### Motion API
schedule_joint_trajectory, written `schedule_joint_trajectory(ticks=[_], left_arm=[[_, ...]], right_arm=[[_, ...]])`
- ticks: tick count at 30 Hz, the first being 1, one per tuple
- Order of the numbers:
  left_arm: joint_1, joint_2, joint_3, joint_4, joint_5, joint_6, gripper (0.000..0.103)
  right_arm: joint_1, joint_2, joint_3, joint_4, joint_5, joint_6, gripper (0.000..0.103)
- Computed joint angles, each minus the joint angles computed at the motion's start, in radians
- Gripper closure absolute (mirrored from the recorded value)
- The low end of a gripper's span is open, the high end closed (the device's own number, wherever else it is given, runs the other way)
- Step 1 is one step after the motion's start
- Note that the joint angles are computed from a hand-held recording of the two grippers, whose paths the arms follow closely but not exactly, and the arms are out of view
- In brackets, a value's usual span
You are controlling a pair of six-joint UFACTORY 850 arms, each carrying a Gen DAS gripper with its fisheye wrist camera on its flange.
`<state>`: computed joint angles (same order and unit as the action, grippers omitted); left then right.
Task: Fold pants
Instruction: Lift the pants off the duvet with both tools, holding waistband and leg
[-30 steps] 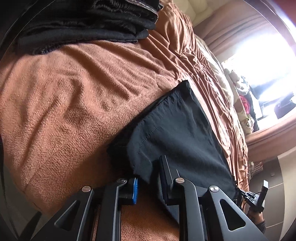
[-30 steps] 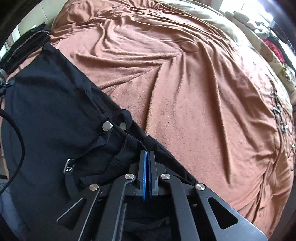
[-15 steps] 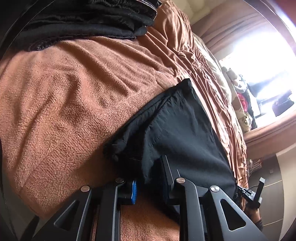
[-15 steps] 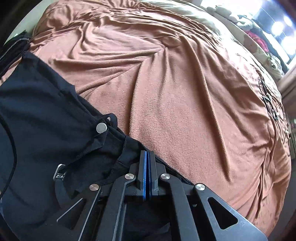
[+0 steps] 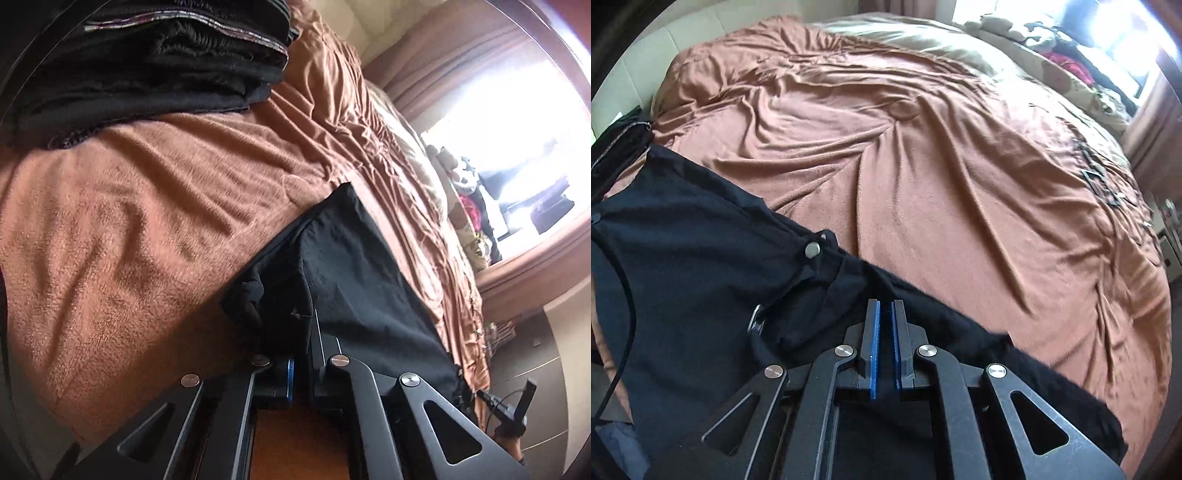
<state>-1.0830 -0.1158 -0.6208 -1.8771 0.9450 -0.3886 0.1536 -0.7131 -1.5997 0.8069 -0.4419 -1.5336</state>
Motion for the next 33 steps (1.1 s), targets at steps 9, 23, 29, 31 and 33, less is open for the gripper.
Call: schedule_joint_trajectory(ticks=[9, 23, 29, 31, 33], left_arm=[[-0.010, 0.017, 0.014, 0.042, 0.026, -0.012, 0.099], [0.005, 0.078, -0.023, 0.071, 0.084, 0.136, 0.100], [0.008, 0.103, -0.035, 0.108, 0.115, 0.160, 0.101], [0.015, 0.112, -0.040, 0.119, 0.117, 0.175, 0.101], [0.020, 0.120, -0.053, 0.120, 0.122, 0.209, 0.101]], right_arm=[[-0.077, 0.097, 0.156, 0.063, -0.105, -0.003, 0.100], [-0.200, 0.224, 0.336, 0.229, -0.231, -0.064, 0.100], [-0.193, 0.264, 0.433, 0.277, -0.205, -0.075, 0.100], [-0.186, 0.263, 0.451, 0.282, -0.198, -0.071, 0.100], [-0.177, 0.252, 0.456, 0.277, -0.193, -0.060, 0.100]])
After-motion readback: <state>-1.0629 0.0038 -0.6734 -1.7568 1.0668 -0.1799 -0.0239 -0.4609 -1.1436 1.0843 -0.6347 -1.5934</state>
